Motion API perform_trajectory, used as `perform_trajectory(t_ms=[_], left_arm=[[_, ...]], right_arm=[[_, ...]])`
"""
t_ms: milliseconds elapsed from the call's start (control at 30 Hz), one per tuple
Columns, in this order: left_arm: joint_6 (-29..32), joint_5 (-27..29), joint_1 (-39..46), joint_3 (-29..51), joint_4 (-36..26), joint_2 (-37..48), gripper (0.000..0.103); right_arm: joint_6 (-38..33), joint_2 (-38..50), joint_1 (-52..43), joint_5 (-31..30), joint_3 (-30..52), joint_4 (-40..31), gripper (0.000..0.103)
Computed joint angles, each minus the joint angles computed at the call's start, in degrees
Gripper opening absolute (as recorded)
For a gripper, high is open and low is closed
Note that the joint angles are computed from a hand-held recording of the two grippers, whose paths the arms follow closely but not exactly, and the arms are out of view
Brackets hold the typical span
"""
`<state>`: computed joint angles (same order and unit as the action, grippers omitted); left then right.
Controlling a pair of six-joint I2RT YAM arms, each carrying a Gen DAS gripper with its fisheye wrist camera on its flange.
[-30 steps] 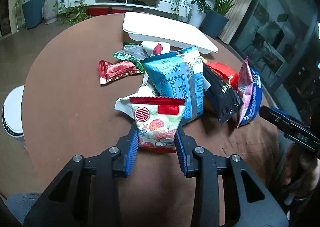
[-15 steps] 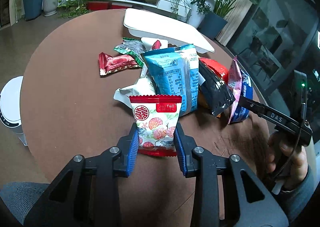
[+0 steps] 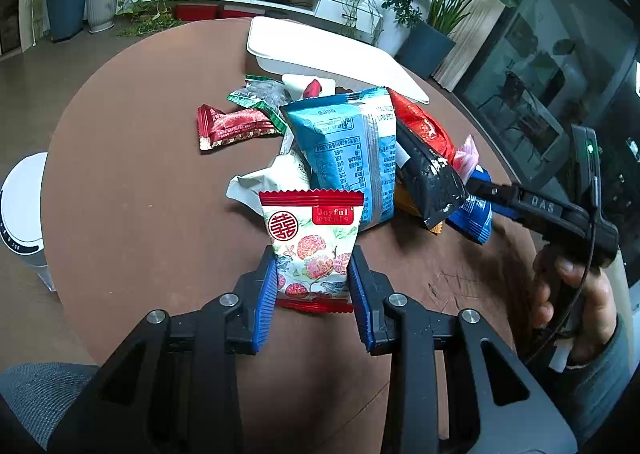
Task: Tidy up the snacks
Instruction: 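Carry both packets to the white tray and release them inside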
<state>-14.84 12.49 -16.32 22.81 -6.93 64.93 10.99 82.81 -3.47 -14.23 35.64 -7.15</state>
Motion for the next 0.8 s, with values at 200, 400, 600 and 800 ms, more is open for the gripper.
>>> perform_trajectory(t_ms=[200, 400, 600, 800], left_arm=[[0.1, -1.2, -0.9, 0.2, -0.3, 0.0, 0.031], [0.2, -1.6, -1.2, 0.3, -0.3, 0.3, 0.031], [0.6, -1.2, -0.6, 0.1, -0.3, 0.1, 0.031], [0.9, -0.5, -0.2, 0.0, -0.4, -0.2, 0.031]], right_arm=[[-0.3, 3.2, 2.4, 4.3, 5.3, -3.6, 0.071], [-3.6, 4.2, 4.7, 8.0, 4.8, -4.1, 0.055], [-5.6, 3.8, 3.1, 6.8, 4.7, -5.5, 0.037], [-6.0, 1.8, 2.6, 5.8, 3.1, -5.9, 0.034]])
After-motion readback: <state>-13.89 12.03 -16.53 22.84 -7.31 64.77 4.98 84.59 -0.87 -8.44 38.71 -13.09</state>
